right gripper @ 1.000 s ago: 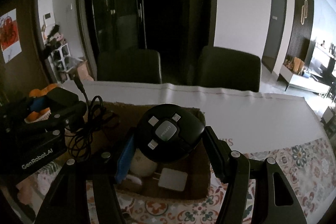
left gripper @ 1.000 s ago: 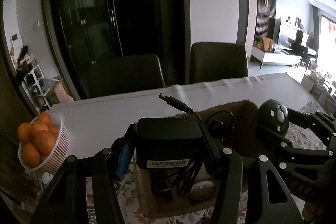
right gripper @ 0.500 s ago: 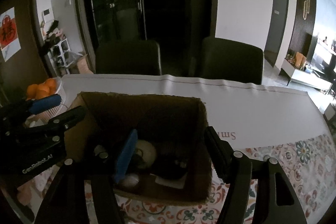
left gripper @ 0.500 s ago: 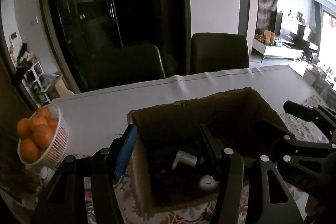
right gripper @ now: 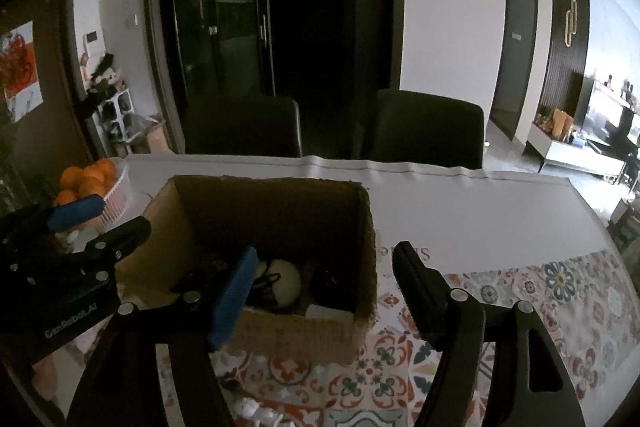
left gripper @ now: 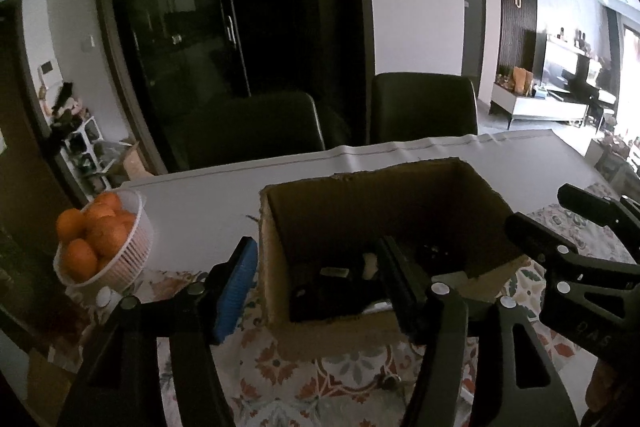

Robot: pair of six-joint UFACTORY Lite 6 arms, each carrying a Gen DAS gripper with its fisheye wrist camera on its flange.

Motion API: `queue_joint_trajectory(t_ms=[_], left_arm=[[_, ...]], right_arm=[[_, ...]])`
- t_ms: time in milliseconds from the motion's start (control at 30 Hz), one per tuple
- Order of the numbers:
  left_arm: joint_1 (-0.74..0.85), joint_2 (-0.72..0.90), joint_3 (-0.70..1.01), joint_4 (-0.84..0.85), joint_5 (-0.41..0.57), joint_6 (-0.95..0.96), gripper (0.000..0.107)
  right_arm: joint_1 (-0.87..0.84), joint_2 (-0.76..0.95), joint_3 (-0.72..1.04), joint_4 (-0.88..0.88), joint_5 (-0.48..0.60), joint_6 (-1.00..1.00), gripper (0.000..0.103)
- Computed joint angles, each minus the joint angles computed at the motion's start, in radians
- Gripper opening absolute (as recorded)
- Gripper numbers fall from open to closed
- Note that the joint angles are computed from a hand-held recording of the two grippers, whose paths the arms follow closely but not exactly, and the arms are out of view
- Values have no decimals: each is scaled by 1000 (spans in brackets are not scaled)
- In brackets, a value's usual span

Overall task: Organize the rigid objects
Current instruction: 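Withdraw both grippers from the box toward the white figurine and battery tray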

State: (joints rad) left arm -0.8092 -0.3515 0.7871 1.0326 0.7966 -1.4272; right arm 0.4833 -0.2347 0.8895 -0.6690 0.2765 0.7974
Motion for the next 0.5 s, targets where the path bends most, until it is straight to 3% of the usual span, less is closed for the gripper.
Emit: queue_joint_trajectory(t_ms=[333,500], left_arm=[[-229,-119,-65,-13,204,-122,73],[-348,-157,-91,-20,316,-186,78]], right_arm=[[48,-211,-140,-28,47,45,84],[77,-298,-201,-14,74,44,84]])
